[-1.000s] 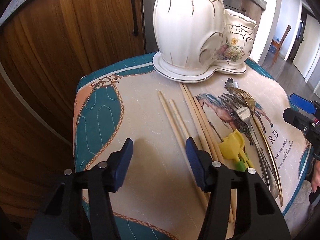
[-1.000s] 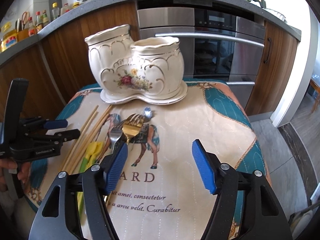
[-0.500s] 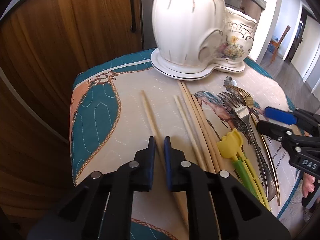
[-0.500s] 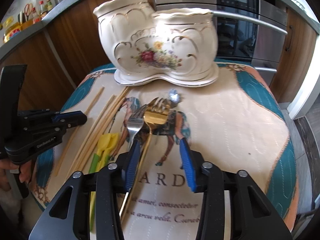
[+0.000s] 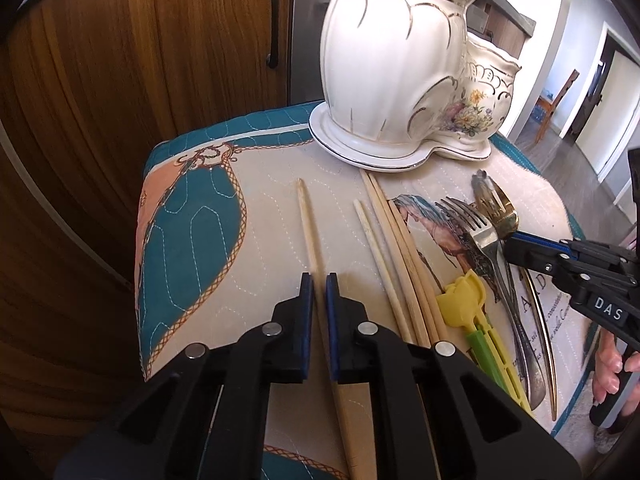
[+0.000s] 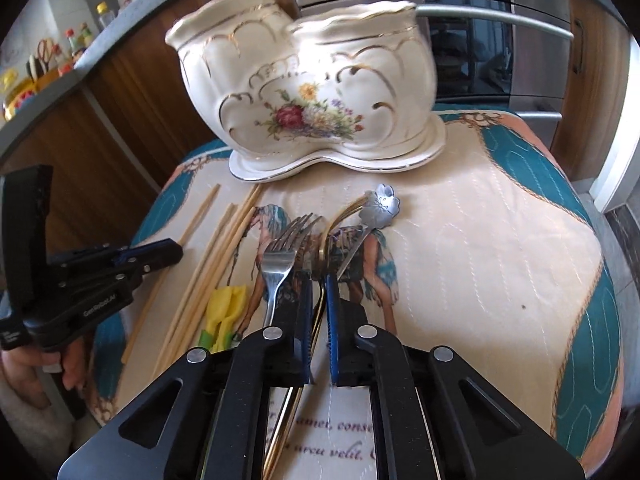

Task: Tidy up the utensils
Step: 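Grasp a wooden chopstick with the left tool while the right tool grasps the gold fork, then lift the chopstick with the left tool while the right tool lifts the gold fork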

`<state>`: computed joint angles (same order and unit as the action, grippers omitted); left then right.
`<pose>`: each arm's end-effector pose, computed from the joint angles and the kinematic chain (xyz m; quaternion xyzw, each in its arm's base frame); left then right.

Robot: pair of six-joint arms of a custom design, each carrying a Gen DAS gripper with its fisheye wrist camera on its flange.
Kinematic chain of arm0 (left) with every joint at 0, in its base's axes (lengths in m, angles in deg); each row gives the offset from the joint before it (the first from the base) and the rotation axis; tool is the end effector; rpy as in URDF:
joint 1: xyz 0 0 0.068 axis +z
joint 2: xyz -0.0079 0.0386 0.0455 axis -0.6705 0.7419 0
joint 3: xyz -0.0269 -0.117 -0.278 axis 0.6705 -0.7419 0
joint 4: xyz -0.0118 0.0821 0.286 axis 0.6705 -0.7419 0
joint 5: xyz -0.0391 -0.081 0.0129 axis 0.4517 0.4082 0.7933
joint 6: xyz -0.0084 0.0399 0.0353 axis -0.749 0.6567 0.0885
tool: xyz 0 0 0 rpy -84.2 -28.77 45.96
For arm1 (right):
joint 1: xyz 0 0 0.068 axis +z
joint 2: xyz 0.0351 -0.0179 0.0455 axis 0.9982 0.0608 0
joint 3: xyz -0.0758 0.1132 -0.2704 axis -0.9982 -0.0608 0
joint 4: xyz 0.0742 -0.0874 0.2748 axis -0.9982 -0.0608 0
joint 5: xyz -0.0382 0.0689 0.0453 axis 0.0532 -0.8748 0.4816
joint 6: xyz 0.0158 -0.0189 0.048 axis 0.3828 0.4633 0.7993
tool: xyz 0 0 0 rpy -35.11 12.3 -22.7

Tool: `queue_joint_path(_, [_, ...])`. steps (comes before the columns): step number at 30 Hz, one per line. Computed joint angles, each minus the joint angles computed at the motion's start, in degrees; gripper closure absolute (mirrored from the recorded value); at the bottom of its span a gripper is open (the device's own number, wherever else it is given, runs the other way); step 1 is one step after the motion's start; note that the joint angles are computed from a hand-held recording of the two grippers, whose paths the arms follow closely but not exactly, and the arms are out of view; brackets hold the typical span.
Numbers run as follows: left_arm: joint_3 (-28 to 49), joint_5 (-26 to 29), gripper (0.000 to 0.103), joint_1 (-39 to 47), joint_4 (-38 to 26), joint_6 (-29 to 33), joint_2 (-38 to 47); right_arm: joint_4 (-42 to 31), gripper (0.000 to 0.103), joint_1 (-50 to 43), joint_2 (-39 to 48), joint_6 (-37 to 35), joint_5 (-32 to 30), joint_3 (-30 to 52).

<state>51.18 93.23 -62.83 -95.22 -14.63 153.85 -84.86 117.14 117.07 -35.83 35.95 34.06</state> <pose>0.2935 -0.1186 0.2089 0.2748 0.9097 -0.1255 0.2848 0.1655 0.0895 0.2014 0.0971 0.9276 0.1175 0.3410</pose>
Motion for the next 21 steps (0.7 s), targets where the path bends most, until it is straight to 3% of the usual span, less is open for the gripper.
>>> queue_joint_path(12, [-2.01, 3.22, 0.098, 1.44, 0.71, -0.53, -4.29, -4.34, 0.097, 4.25, -11.09, 0.19, 5.89, -1.26])
queue_joint_path(21, [-1.59, 5.43, 0.098, 2.40, 0.11, 0.14, -7.18, -8.13, 0.097, 13.01, -17.88, 1.05, 15.32, -0.40])
